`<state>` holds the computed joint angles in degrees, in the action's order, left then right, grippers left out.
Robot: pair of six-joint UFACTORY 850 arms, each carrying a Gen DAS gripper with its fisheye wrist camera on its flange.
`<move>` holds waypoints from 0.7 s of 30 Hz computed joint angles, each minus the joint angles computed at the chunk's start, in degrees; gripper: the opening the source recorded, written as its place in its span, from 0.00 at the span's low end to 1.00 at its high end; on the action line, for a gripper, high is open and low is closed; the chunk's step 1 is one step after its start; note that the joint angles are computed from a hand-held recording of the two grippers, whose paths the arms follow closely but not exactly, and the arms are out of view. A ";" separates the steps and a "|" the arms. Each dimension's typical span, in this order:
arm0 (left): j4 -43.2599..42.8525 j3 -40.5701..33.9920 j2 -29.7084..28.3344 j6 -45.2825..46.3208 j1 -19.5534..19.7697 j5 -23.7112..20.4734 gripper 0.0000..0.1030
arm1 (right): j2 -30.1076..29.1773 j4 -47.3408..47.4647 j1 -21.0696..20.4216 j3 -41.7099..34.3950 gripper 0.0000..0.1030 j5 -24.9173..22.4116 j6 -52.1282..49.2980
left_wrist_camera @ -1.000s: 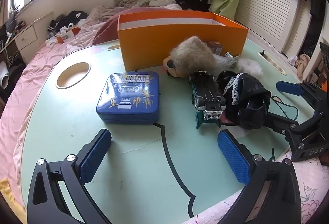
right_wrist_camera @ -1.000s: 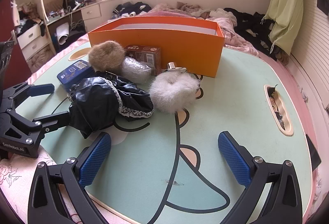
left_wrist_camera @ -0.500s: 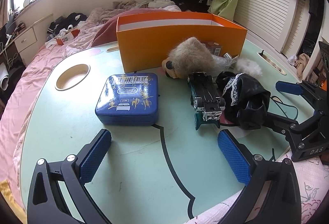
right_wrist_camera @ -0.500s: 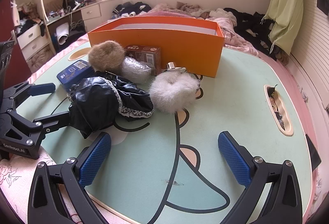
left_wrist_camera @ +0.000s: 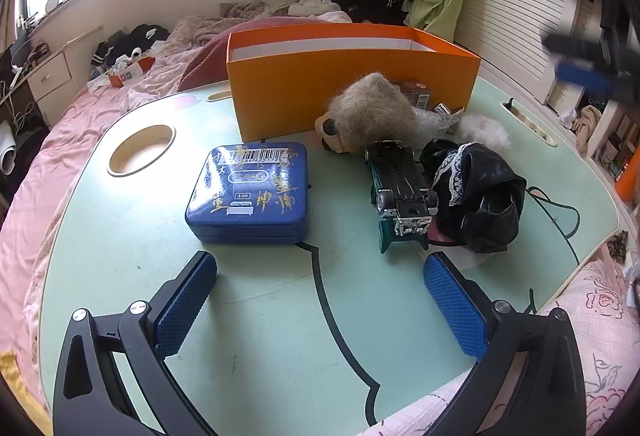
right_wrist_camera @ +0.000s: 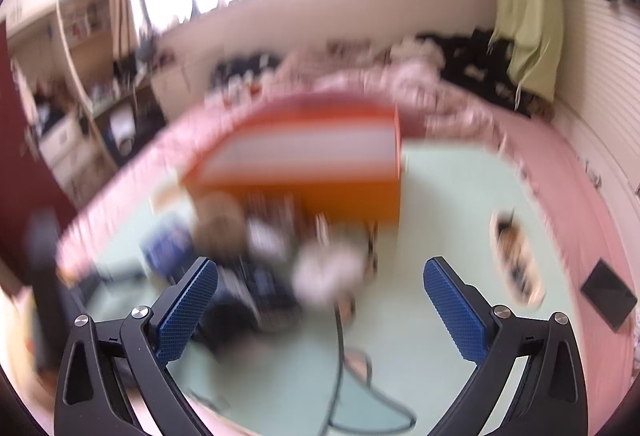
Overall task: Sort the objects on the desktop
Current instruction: 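Reach into the box and grasp the red pouch with the right gripper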
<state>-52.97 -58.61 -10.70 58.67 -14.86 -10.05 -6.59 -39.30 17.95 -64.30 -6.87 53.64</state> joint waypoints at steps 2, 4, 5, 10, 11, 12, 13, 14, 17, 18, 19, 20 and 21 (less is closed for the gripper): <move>-0.06 0.01 0.02 0.14 0.09 -0.05 1.00 | -3.46 3.78 1.41 -7.07 1.00 -7.32 -6.48; -0.15 0.01 0.01 0.20 0.07 -0.06 1.00 | -8.27 3.66 2.56 -14.58 1.00 -13.09 -9.00; -0.19 0.01 0.02 0.24 0.08 -0.06 1.00 | -10.03 5.89 2.53 -16.98 1.00 -13.94 -11.78; -0.36 0.02 0.02 0.39 0.06 -0.02 1.00 | -22.31 23.13 2.41 -32.04 1.00 -22.53 -28.56; -0.42 0.02 0.02 0.44 0.07 -0.04 1.00 | -23.82 24.19 2.56 -33.59 1.00 -23.94 -29.40; -0.42 0.02 0.02 0.44 0.07 -0.04 1.00 | -25.00 24.28 2.90 -34.42 1.00 -25.07 -28.90; -0.73 0.00 0.00 0.72 0.06 -0.07 1.00 | -26.07 24.24 2.99 -35.26 1.00 -26.04 -28.25; -1.38 -0.01 -0.02 1.48 0.20 -0.19 1.00 | -26.98 24.94 2.99 -35.83 1.00 -26.60 -28.16; -1.76 0.04 0.01 1.79 0.15 -0.14 1.00 | -27.00 27.59 2.76 -34.44 1.00 -24.26 -29.04; -1.65 0.03 -0.02 1.71 0.17 -0.15 1.00 | -26.57 26.97 2.92 -33.60 1.00 -23.66 -28.19; -1.57 0.01 -0.03 1.60 0.11 -0.10 1.00 | -26.63 26.70 2.96 -33.75 1.00 -23.88 -27.97; -1.53 0.03 -0.02 1.61 0.16 -0.12 1.00 | -26.65 26.59 3.01 -33.80 1.00 -23.98 -27.93; -1.53 0.03 -0.02 1.61 0.16 -0.12 1.00 | -26.73 26.85 2.95 -33.94 1.00 -24.21 -28.38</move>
